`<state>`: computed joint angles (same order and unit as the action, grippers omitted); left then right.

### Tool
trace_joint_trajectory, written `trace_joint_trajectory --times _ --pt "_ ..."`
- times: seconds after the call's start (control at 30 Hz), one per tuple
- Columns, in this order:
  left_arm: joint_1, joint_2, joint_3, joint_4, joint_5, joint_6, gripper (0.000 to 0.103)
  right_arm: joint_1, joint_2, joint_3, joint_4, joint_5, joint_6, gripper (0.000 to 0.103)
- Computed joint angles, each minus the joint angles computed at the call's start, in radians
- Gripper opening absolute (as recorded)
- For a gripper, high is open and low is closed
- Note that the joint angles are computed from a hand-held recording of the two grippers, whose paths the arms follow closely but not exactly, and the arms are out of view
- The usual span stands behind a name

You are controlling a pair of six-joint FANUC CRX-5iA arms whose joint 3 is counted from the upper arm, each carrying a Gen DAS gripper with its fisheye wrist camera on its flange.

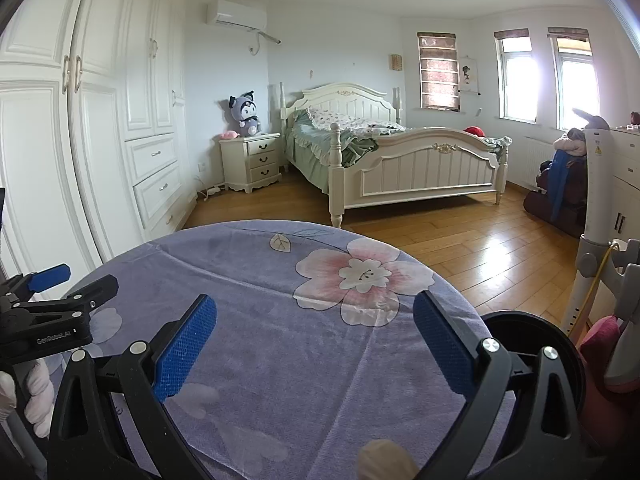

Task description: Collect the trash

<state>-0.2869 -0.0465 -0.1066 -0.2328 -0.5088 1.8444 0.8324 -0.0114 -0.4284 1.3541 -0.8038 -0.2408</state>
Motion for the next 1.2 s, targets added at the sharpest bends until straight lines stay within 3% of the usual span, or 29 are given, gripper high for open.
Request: trace_joint_trajectory --times 1.2 --pt "0.041 -0.003 -0.036 0.097 0.036 -0.069 0.098 -0.005 -0.008 -0.016 0.021 0.007 -0.005 0.098"
